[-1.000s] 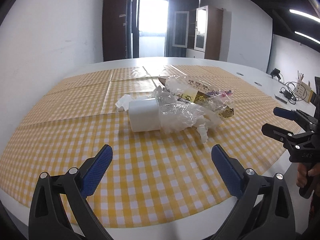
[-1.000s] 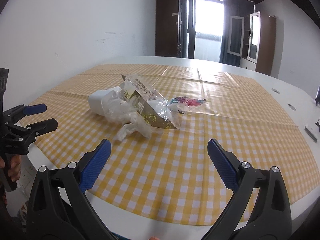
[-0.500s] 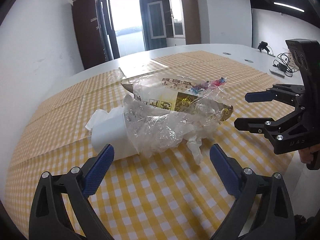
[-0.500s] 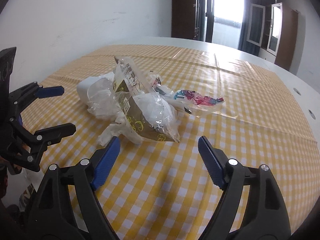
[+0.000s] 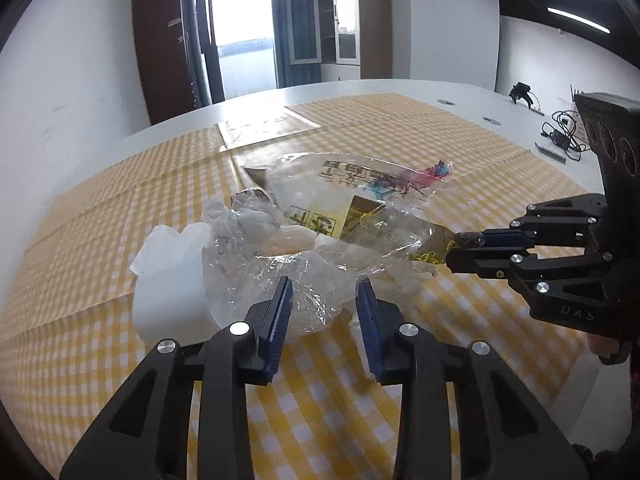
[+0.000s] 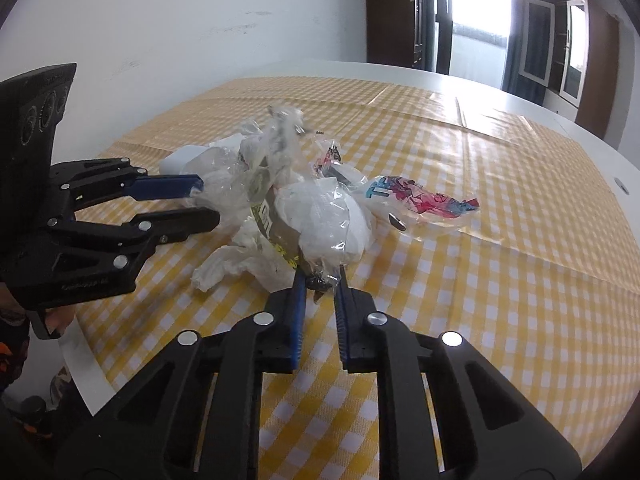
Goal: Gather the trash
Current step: 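Grasp the clear plastic wrapper with the left tool while the right tool grasps the gold-printed wrapper, then lift both wrappers and carry them down toward the blue wastebasket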
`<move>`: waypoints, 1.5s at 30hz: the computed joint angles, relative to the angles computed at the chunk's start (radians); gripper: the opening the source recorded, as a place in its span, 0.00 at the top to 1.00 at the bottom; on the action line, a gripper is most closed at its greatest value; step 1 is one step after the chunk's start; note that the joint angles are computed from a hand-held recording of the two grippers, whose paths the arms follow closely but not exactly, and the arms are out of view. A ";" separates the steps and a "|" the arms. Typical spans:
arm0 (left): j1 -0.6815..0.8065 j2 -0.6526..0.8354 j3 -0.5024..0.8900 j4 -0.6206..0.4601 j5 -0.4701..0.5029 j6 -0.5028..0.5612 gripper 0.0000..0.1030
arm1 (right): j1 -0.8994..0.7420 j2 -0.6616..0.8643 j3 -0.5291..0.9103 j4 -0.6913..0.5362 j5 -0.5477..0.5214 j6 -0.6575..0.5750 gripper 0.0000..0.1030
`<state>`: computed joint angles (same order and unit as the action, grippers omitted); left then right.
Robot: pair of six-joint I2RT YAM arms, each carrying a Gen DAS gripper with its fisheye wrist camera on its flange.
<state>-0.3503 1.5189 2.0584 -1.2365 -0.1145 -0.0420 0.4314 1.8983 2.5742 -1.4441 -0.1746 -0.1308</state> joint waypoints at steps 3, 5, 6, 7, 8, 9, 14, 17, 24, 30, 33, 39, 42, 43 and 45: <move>-0.002 -0.015 -0.010 0.026 -0.016 -0.030 0.82 | 0.003 -0.050 -0.059 0.031 0.001 0.011 0.90; 0.001 -0.025 -0.003 0.037 -0.025 -0.045 0.88 | 0.008 -0.095 -0.120 0.063 0.011 0.023 0.90; 0.005 -0.029 0.004 0.041 -0.030 -0.052 0.90 | 0.012 -0.122 -0.157 0.082 0.021 0.029 0.90; 0.013 -0.035 0.011 0.041 -0.026 -0.063 0.91 | 0.009 -0.139 -0.180 0.092 0.022 0.030 0.90; 0.021 -0.040 0.019 0.041 -0.022 -0.072 0.92 | 0.009 -0.150 -0.193 0.095 0.024 0.032 0.90; 0.027 -0.040 0.032 0.038 -0.021 -0.081 0.92 | 0.011 -0.160 -0.202 0.099 0.029 0.036 0.90; 0.072 -0.059 0.094 0.015 0.042 -0.135 0.92 | 0.042 -0.241 -0.264 0.150 0.087 0.063 0.90; 0.083 -0.077 0.113 -0.003 0.064 -0.162 0.93 | 0.062 -0.272 -0.272 0.156 0.106 0.078 0.91; 0.075 -0.177 0.066 -0.002 0.118 -0.230 0.94 | 0.136 -0.362 -0.331 0.162 0.162 0.119 0.91; 0.057 -0.277 0.011 0.001 0.116 -0.280 0.94 | 0.198 -0.441 -0.376 0.170 0.210 0.148 0.91; 0.025 -0.330 -0.019 -0.007 0.100 -0.307 0.94 | 0.260 -0.491 -0.411 0.170 0.263 0.170 0.91; -0.239 -0.420 -0.085 -0.012 -0.110 -0.433 0.94 | 0.379 -0.598 -0.518 0.182 0.343 0.253 0.91; -0.415 -0.436 -0.088 -0.051 -0.260 -0.500 0.94 | 0.460 -0.629 -0.531 0.151 0.411 0.288 0.91; -0.482 -0.440 -0.086 -0.071 -0.318 -0.533 0.94 | 0.485 -0.638 -0.535 0.144 0.431 0.301 0.91; -0.599 -0.449 -0.087 -0.101 -0.418 -0.586 0.94 | 0.550 -0.651 -0.538 0.126 0.482 0.328 0.91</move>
<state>-0.9493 1.0699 1.9712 -1.3376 -0.5323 -0.6282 0.9816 1.2469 2.0363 -1.3179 0.3077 0.1972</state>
